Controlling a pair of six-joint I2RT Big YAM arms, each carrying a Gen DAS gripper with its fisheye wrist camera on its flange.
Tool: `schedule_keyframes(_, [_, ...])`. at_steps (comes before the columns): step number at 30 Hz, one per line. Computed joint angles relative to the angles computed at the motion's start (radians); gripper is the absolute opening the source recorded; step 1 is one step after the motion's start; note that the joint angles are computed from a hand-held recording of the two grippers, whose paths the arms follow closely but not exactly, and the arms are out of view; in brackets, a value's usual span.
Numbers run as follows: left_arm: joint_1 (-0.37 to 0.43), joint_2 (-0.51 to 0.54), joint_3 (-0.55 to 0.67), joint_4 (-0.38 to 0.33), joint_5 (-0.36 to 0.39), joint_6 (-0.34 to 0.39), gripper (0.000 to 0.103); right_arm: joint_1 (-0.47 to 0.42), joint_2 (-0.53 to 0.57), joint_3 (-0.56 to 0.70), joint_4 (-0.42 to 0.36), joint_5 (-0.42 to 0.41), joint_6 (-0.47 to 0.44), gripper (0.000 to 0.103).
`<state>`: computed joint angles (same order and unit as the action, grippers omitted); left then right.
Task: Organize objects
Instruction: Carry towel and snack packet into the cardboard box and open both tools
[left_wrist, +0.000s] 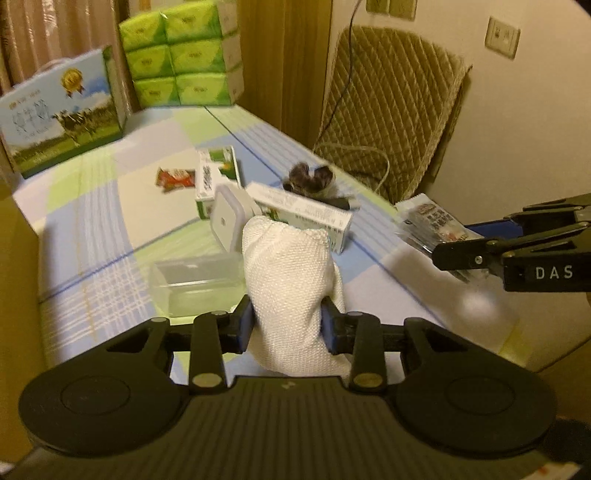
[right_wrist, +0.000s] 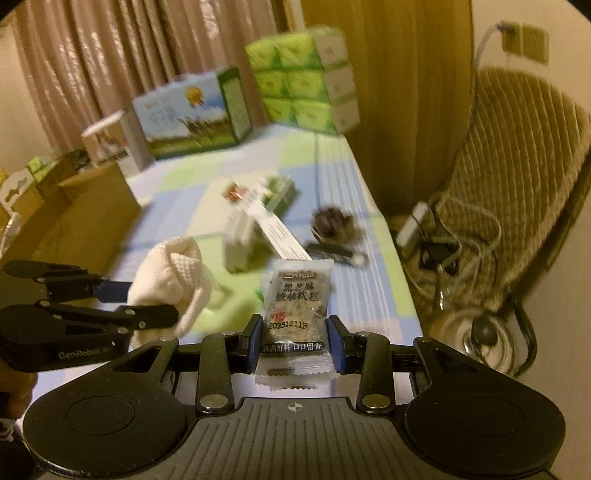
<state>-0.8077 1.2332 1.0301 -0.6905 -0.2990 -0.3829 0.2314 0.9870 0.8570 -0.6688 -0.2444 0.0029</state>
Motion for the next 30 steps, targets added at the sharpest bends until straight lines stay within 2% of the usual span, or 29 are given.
schedule_keyframes(6, [0.001, -0.138, 0.001, -0.093, -0.062, -0.031, 0.031, 0.129, -0.044, 0.072, -0.018, 0.016, 0.031, 0.034])
schedule_keyframes(11, [0.038, -0.284, 0.006, -0.208, -0.130, -0.047, 0.031, 0.278, -0.010, 0.148, 0.002, 0.042, 0.076, 0.034])
schedule_keyframes(15, [0.100, -0.398, 0.009, -0.317, -0.174, -0.028, 0.031, 0.411, 0.052, 0.223, 0.025, 0.064, 0.103, 0.034])
schedule_keyframes(18, [0.191, -0.480, -0.003, -0.386, -0.172, 0.005, 0.031, 0.490, 0.113, 0.274, 0.045, 0.069, 0.127, 0.034])
schedule_keyframes(22, [0.382, -0.559, -0.020, -0.452, -0.112, 0.093, 0.031, 0.565, 0.214, 0.346, 0.072, 0.059, 0.160, 0.034])
schedule_keyframes(26, [0.597, -0.603, -0.052, -0.451, 0.002, 0.208, 0.031, 0.613, 0.316, 0.411, 0.084, 0.057, 0.177, 0.034])
schedule_keyframes(30, [0.736, -0.597, -0.083, -0.417, 0.094, 0.278, 0.032, 0.640, 0.414, 0.468, 0.086, 0.065, 0.200, 0.034])
